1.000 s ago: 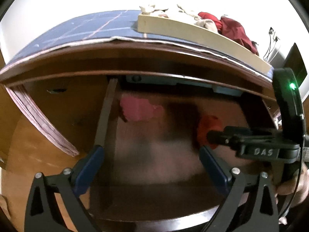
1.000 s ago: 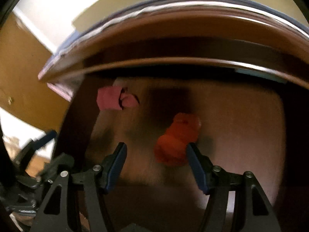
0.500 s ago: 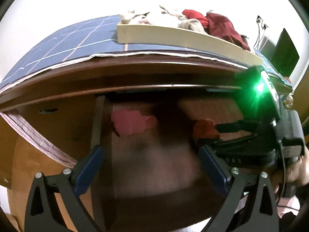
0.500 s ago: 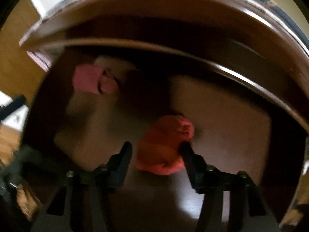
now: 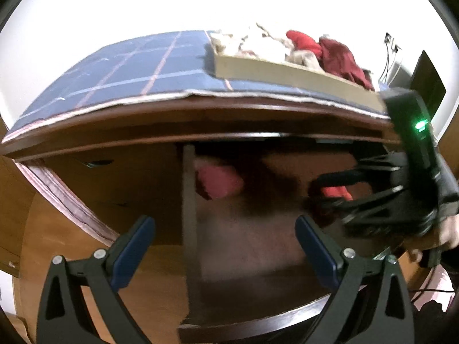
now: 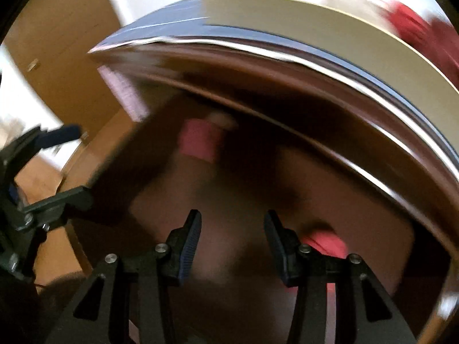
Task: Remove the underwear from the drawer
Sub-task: 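Reach the right gripper around the red sock in the drawer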
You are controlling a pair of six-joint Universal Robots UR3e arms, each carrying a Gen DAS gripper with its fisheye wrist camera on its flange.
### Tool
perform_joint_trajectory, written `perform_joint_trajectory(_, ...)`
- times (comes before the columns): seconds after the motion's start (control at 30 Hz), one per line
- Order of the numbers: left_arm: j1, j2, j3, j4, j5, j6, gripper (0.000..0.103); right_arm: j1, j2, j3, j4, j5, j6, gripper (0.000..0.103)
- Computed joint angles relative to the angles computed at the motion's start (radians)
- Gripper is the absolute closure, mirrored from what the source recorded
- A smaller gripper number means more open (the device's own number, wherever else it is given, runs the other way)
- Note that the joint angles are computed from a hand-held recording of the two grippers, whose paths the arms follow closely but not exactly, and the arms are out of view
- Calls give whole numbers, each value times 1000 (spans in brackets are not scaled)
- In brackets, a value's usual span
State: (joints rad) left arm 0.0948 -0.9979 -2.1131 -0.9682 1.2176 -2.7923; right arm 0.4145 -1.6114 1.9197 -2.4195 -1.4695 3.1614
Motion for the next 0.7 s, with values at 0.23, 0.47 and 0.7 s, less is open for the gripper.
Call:
perform_joint_trajectory(0.23,193,110,-11,-120,-81,119,3,116,308,-272,-41,-69,-179,54)
perform_joint_trajectory(0.47,322,112,-23,-194,-131,171,3,150,517,-429,-58,-173,-237,57)
perform_joint_trajectory(0.7,293,84,-25,-166,-121,171,3,-15,382,-348,204,303,-384,76)
